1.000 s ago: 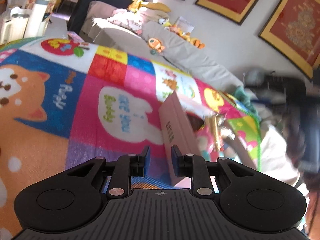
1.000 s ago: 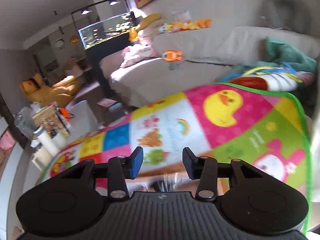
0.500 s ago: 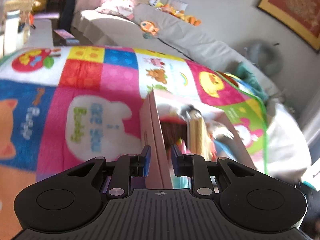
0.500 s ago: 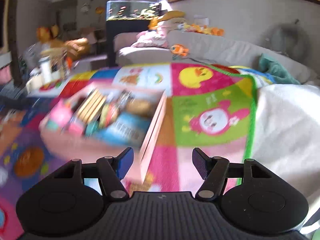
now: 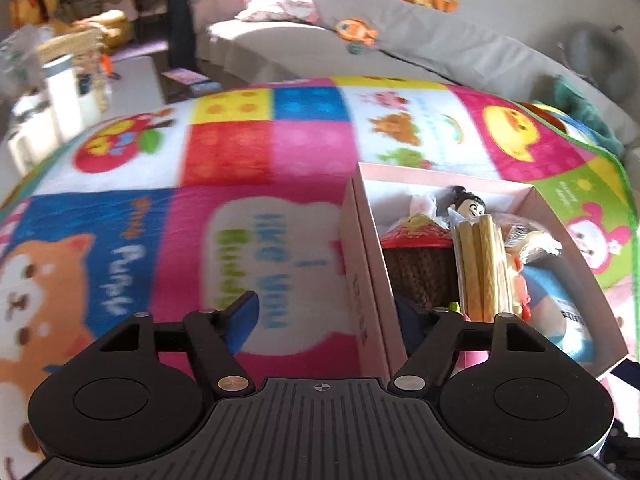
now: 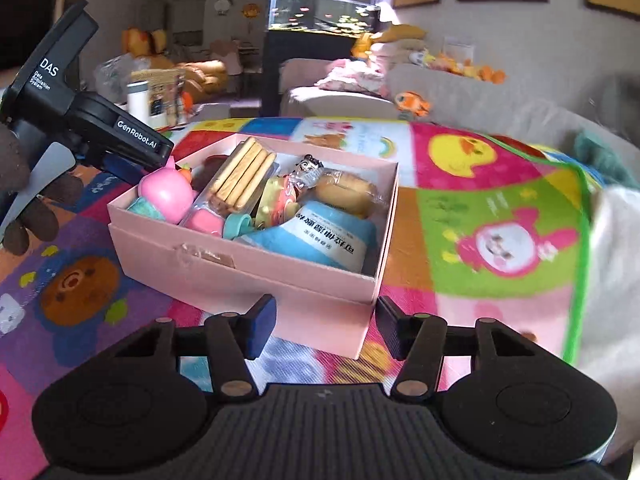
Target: Organize objects
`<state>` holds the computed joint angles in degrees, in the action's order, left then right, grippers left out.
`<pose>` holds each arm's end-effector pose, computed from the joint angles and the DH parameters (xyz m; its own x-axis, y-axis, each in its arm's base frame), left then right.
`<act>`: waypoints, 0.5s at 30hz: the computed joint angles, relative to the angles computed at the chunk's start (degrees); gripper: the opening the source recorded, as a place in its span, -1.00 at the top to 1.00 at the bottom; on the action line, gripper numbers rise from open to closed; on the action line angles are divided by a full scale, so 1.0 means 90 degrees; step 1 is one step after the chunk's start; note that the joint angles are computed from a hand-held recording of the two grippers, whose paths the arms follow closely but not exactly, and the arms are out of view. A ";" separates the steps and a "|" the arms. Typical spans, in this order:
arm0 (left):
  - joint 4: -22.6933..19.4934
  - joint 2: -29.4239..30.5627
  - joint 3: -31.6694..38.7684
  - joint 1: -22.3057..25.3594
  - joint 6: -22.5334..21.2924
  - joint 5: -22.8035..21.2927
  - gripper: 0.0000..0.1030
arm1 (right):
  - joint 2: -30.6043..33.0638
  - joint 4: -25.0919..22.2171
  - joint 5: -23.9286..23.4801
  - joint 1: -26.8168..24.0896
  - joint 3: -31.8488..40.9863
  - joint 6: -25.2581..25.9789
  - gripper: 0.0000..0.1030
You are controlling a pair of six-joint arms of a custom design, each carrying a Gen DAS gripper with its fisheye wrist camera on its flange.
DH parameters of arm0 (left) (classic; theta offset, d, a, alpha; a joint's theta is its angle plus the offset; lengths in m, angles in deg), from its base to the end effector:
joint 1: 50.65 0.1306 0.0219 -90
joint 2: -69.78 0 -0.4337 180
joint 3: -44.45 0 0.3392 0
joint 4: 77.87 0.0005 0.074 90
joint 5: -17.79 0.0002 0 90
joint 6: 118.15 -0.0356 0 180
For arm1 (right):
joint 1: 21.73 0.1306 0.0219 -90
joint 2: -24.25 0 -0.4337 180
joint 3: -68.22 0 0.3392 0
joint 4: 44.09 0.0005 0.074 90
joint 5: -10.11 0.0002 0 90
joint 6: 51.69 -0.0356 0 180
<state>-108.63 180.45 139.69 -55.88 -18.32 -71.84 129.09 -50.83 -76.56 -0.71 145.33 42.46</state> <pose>0.5752 -0.0534 0.3669 -0.7244 -0.1051 -0.6813 -0.0285 0.9920 -0.1228 0.4895 0.1853 0.3298 -0.5042 -0.2712 -0.8199 -0.3508 0.9319 -0.0925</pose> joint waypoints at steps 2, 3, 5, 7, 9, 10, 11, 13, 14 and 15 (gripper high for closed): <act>0.0114 -0.0041 -0.0097 0.0215 0.0018 0.0075 -0.70 | 0.0097 -0.0134 -0.0140 0.0086 0.0197 0.0010 -0.07; 0.0194 -0.0034 -0.0139 0.0342 0.0023 0.0057 -0.79 | 0.0164 -0.0199 -0.0128 0.0166 0.0313 0.0024 -0.07; 0.0283 0.0073 -0.0086 0.0571 0.0106 -0.0004 -1.00 | 0.0326 -0.0315 -0.0017 0.0340 0.0557 0.0047 -0.07; 0.0550 0.0123 -0.0159 0.0853 0.0212 0.0256 -1.00 | 0.0525 -0.0364 0.0109 0.0527 0.0817 0.0127 -0.08; 0.0754 0.0139 -0.0225 0.1019 0.0253 0.0344 -1.00 | 0.0706 -0.0288 0.0269 0.0709 0.1013 0.0203 -0.08; 0.0870 0.0154 -0.0255 0.1100 0.0258 0.0404 -1.00 | 0.0785 -0.0298 0.0346 0.0784 0.1111 0.0249 -0.08; 0.0941 0.0170 -0.0269 0.1165 0.0274 0.0481 -1.00 | 0.0856 -0.0320 0.0404 0.0845 0.1203 0.0268 -0.08; 0.1039 0.0225 -0.0266 0.1267 0.0342 0.0658 -1.00 | 0.0966 -0.0325 0.0479 0.0928 0.1340 0.0271 -0.09; 0.1082 0.0244 -0.0269 0.1308 0.0368 0.0734 -1.00 | 0.1009 -0.0342 0.0503 0.0955 0.1401 0.0271 -0.09; 0.1132 0.0250 -0.0282 0.1334 0.0365 0.0781 -1.00 | 0.1028 -0.0356 0.0516 0.0967 0.1430 0.0275 -0.09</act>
<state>-98.43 182.70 137.15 -43.87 -15.03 -64.81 138.35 -54.03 -71.91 7.99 158.21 44.93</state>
